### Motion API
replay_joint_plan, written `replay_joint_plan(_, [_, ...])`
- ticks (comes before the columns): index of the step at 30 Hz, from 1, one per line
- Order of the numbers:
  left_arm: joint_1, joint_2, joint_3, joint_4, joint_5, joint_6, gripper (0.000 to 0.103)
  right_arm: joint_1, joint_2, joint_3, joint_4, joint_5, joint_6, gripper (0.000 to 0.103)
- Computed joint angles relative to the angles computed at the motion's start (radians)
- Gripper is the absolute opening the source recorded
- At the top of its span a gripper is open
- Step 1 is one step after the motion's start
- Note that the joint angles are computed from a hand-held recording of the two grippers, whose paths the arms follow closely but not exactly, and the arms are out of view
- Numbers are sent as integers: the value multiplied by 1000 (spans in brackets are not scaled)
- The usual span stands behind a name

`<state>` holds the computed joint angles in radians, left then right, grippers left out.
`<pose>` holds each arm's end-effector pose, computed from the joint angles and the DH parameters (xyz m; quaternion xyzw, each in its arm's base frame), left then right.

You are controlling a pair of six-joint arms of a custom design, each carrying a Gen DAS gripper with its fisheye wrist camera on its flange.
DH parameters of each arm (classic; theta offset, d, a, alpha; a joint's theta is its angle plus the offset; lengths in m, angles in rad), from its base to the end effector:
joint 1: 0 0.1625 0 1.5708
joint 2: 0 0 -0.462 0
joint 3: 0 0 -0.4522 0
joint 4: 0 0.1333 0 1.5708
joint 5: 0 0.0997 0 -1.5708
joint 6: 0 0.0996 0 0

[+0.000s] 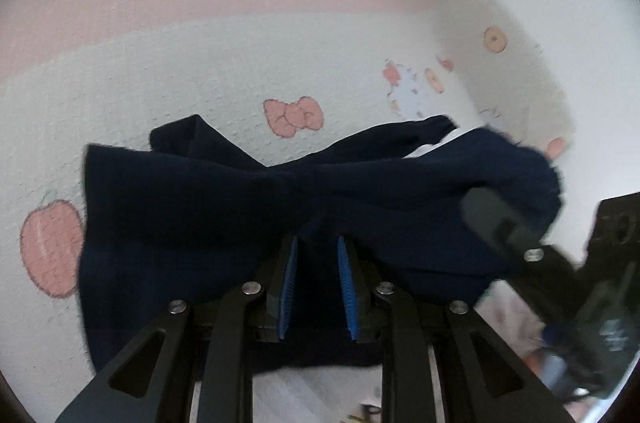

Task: Fold clothes

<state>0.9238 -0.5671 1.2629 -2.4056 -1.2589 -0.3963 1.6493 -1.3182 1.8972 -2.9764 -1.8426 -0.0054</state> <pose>-0.3808 -0.7759 0.0408 0.1125 0.9791 -0.1367 0.1001 0.1558 -0.6218 0.3708 -0.0163 -0.9088 0.4022 0.1095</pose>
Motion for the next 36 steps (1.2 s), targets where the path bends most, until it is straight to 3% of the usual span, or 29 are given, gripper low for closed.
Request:
replay_joint_plan(2, [3, -25, 12, 8, -23, -23, 24, 13, 13, -7, -5, -26, -36, 32])
replay_joint_plan(4, [4, -57, 42, -24, -38, -53, 51, 26, 26, -15, -8, -50, -72, 32])
replay_joint_plan(6, [6, -92, 84, -96, -55, -81, 61, 35, 36, -20, -1, -66, -108, 32])
replay_joint_plan(10, [26, -147, 143, -212, -166, -149, 62, 56, 57, -29, 6, -103, -188, 32])
replay_joint_plan(16, [27, -119, 76, -125, -229, -124, 62, 79, 97, -44, 49, -121, -323, 32])
replay_joint_plan(19, [29, -107, 57, -69, -215, -141, 62, 83, 113, -50, 90, -120, -357, 32])
replay_joint_plan(22, [41, -112, 72, -93, -235, -170, 62, 93, 126, -48, 88, -151, -402, 32])
replay_joint_plan(29, [51, -115, 72, -86, -266, -203, 62, 89, 130, -45, 87, -149, -414, 35])
replay_joint_plan(33, [54, -89, 33, -63, -267, -239, 74, 92, 134, -45, 103, -162, -437, 35])
replay_joint_plan(36, [42, -83, 25, -54, -240, -221, 74, 98, 139, -42, 99, -179, -461, 35])
